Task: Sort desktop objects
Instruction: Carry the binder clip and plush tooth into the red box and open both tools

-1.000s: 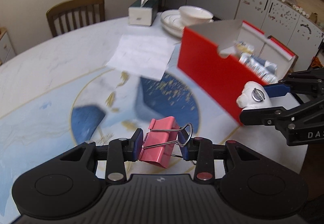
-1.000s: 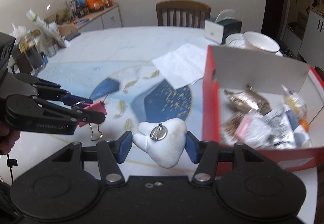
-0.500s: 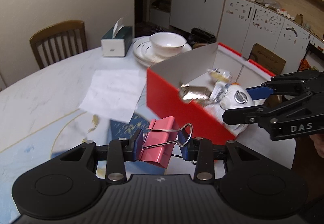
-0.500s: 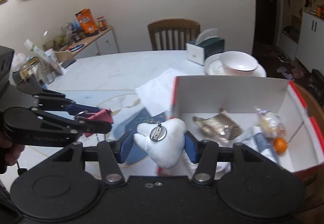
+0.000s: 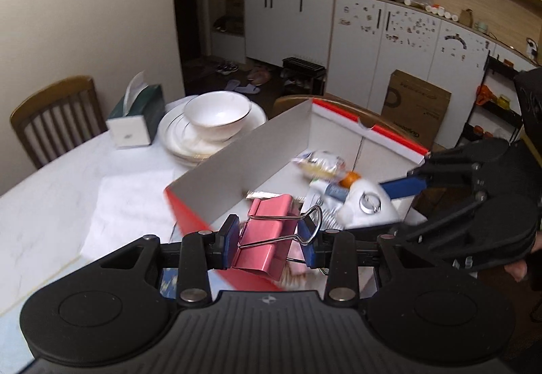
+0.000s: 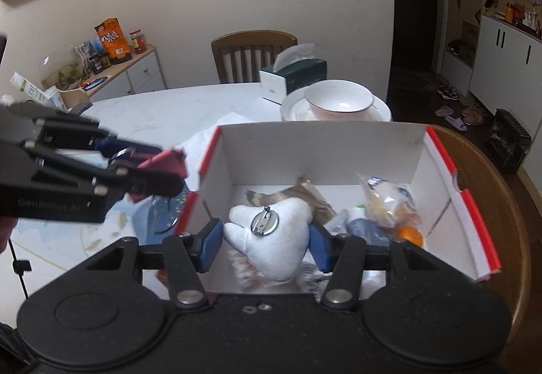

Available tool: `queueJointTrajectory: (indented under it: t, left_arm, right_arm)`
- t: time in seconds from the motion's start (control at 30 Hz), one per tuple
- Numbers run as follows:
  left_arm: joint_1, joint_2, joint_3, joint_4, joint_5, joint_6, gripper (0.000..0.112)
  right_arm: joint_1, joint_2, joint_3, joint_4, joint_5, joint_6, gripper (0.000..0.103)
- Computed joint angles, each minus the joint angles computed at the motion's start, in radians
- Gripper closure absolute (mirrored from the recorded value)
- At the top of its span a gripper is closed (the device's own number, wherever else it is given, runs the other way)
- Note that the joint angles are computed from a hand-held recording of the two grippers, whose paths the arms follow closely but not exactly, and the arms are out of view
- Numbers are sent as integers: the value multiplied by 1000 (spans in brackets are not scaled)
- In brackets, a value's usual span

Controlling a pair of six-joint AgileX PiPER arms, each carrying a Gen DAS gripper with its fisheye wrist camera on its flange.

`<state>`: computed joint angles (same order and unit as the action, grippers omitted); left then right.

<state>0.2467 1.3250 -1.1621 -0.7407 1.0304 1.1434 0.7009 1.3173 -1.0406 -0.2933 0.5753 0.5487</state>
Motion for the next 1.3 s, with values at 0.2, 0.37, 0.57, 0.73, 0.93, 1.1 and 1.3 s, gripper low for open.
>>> queueJointTrajectory:
  t: [0.2,0.37,0.57,0.73,0.93,1.1,1.3]
  left_arm:
    - [-141,62,-45,70,-86,-94,77]
    - [-220,118,-69,121,-162,-116,77]
    - [-268,208,-118,195,-203,-188,77]
    - [-308,283,-169,275,-210,-250,77]
    - [-347,341,-205,352,-206,-315,76]
    - [-366,381,-223,404,-193,-350,76]
    - [-353,408,-250,387,-160,-364,75]
  right_arm:
    - [-70,-12,39,94,-29,-115,50]
    - [-103,-3,54,145,-50,-180,50]
    - [-130,42,46,194,-57,-239,50]
    - [-125,85,29,210,-49,-287,50]
    - [-140,127,9,256,-36,-358,50]
    - [-152,140,5,273,-36,-379,49]
    - [-169,148,3,289,-38,-395,47]
